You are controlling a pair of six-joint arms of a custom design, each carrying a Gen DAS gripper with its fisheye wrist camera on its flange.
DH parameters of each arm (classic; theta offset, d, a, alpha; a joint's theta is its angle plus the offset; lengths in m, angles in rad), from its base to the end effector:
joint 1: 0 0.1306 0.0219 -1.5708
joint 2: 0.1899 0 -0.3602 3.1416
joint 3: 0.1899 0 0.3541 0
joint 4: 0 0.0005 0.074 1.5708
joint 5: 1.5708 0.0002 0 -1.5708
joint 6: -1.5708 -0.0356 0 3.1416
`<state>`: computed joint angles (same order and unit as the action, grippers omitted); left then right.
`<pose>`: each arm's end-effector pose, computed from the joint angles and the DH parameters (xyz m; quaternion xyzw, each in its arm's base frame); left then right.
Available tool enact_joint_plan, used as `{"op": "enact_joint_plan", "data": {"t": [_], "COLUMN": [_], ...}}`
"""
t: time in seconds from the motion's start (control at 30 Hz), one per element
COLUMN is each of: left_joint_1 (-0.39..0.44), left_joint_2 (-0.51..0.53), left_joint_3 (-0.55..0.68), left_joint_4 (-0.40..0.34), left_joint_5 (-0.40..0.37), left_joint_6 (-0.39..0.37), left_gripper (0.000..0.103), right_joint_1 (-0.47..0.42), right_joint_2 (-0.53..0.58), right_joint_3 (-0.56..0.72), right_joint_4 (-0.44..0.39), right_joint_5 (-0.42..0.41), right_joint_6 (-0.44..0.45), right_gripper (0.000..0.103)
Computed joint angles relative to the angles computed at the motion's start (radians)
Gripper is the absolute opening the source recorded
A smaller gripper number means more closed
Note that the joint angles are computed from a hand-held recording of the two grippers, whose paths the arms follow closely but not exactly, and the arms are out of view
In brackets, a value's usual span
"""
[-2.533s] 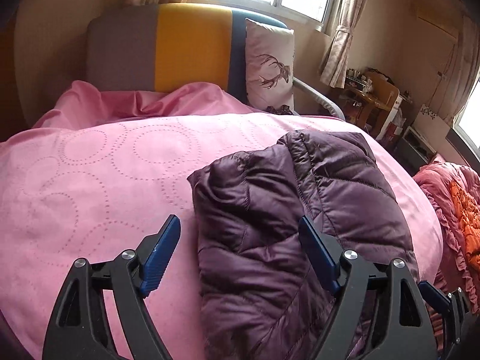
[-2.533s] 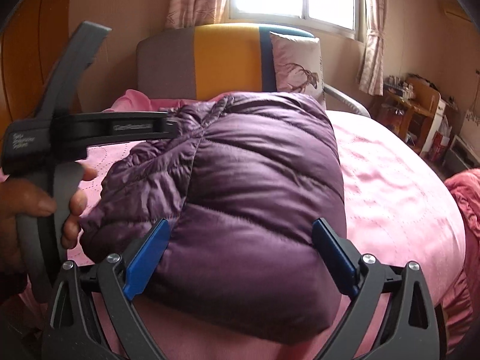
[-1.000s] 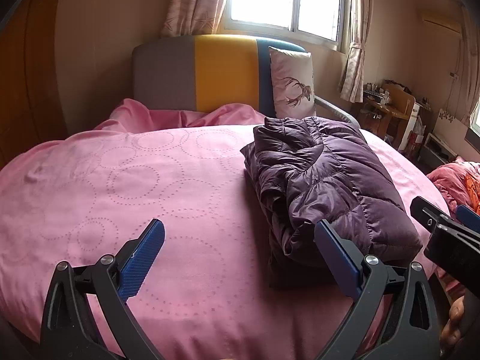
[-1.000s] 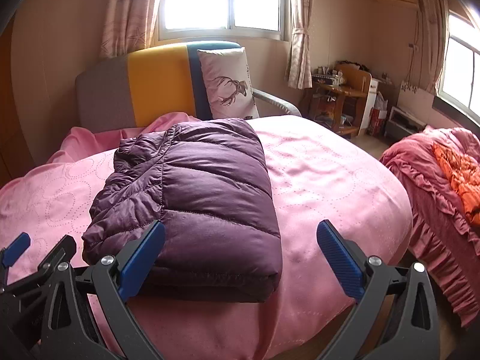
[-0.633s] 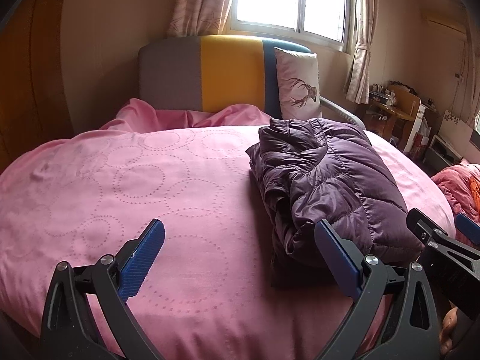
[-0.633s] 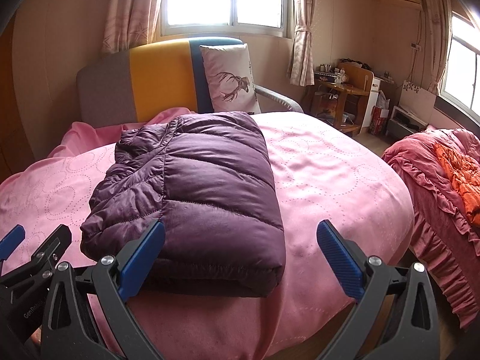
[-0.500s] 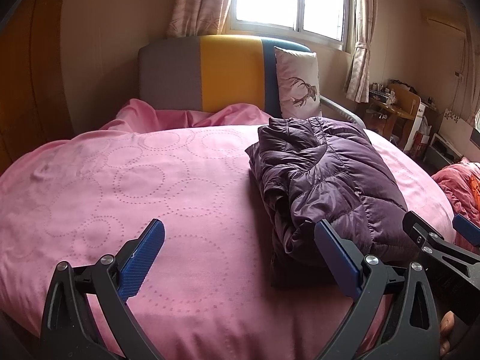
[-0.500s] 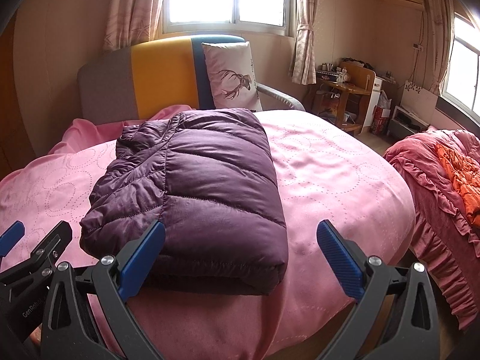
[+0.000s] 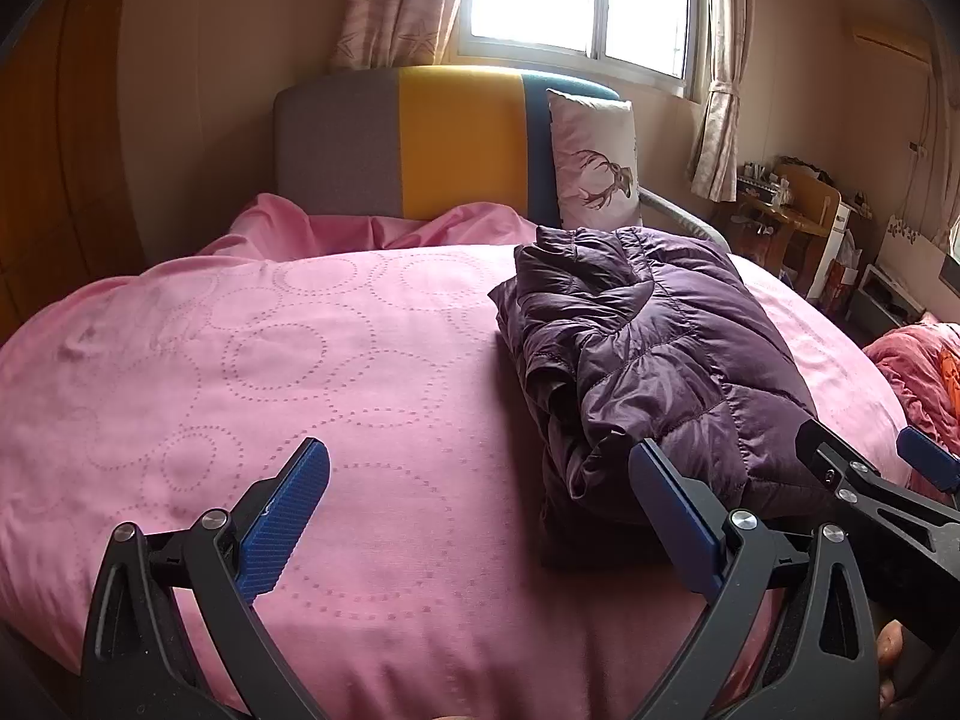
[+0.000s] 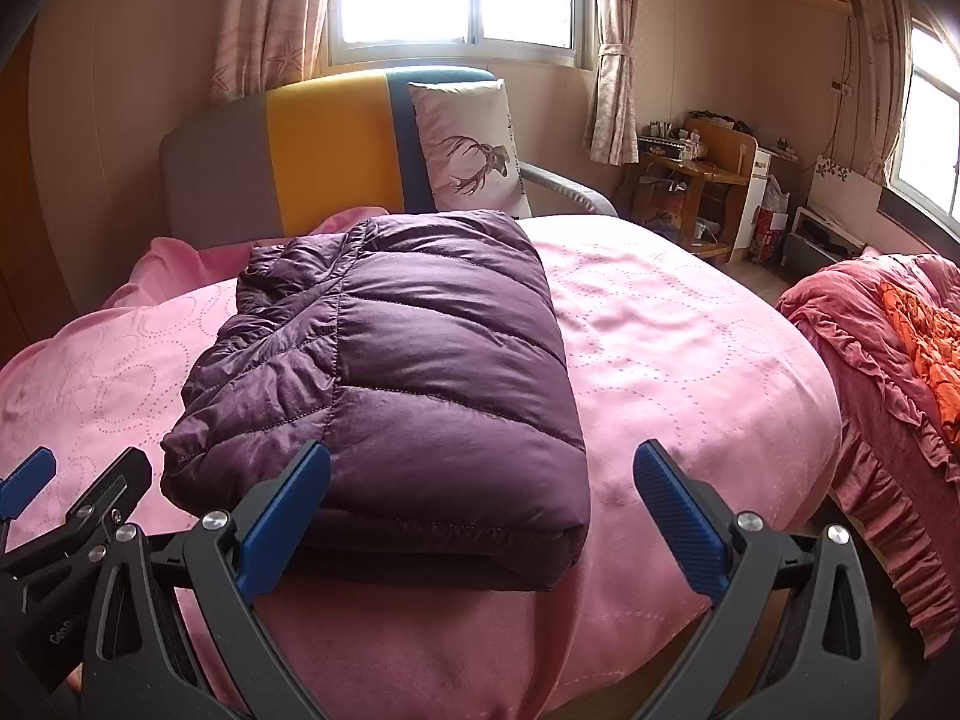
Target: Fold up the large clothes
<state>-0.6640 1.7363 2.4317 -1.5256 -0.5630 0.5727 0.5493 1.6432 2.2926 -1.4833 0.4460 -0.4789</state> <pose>0.3967 -0.2869 0.6182 -0.0596 0.8992 0.0095 0.4334 0.4078 0.2311 0.6139 0.0476 0.9120 -0.0069 0.4073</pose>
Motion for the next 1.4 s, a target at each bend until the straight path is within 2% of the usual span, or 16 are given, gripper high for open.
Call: {"op": "enact_joint_plan", "data": {"t": [1.4], "left_joint_1": [-0.013], "left_joint_2": [-0.007], "left_joint_3": [0.024], "left_joint_4": [-0.011], "left_joint_5": [-0.013], "left_joint_6": [0.003], "left_gripper": [0.099], "right_joint_1": [-0.008], "right_joint_2": [-0.014], "right_joint_3": [-0.022], "right_joint_4": [0.021], "right_joint_5": [-0.032], "right_joint_6": [0.018], "right_gripper": [0.101]}}
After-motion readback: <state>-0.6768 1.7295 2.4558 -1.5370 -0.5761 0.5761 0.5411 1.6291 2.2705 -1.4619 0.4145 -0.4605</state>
